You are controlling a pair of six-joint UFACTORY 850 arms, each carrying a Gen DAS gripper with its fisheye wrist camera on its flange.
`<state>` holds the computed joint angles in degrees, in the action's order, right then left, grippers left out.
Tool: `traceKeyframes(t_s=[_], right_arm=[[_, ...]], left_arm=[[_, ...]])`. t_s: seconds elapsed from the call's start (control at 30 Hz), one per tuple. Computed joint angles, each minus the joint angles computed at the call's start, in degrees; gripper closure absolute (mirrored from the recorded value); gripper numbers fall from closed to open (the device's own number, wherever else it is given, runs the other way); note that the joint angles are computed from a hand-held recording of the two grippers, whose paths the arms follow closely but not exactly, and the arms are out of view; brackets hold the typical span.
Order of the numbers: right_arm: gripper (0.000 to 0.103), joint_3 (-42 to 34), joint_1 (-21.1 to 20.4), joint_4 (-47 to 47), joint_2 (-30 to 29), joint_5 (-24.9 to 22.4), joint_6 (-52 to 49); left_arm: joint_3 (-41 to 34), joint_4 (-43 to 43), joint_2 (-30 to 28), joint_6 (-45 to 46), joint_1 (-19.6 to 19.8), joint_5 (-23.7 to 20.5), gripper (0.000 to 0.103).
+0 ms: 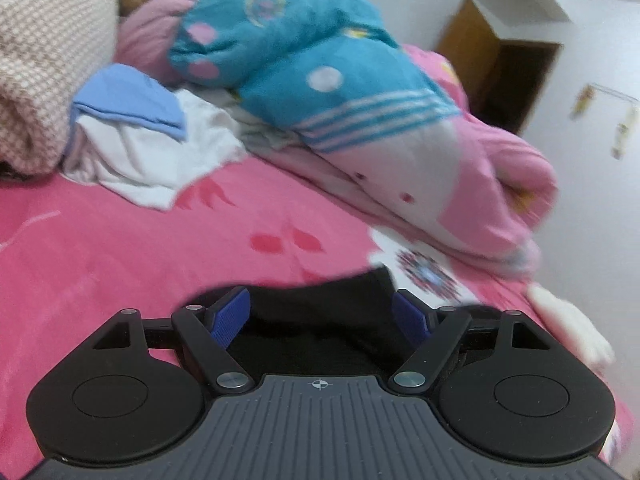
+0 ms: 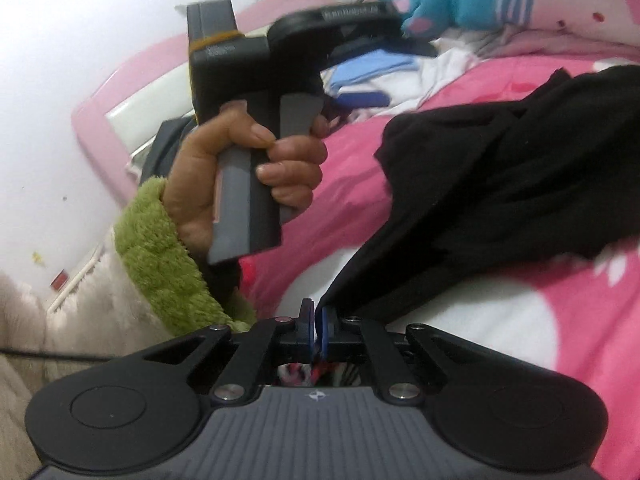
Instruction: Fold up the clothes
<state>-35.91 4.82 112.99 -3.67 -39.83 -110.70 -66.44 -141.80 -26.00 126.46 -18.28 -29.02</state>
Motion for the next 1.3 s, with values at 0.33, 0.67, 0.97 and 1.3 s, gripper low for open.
traceKeyframes(t_s=[0.33, 0.67, 0.97, 1.3], right_arm=[[0.039, 5.25, -9.20, 3.05, 11.83, 4.23, 2.29], [0.042, -7.33, -8.60, 26.56, -0.66, 13.79, -11.57], [0.100, -4.33, -9.43, 31.52, 0.62, 12.49, -11.42], [0.101, 3.62, -13.30, 38.78, 10.75, 11.46, -12.13]], left_arm=[[8.84, 4.45, 4.69, 12.73, -3.13, -3.05, 0.024], [10.94, -2.87, 3.77, 24.60, -4.26, -4.95, 0.063], [10.74, 1.39, 3.22, 12.13, -1.19, -10.34, 0.096], [11.38, -11.66, 3.73, 8.76, 1.54, -11.09, 0.099]])
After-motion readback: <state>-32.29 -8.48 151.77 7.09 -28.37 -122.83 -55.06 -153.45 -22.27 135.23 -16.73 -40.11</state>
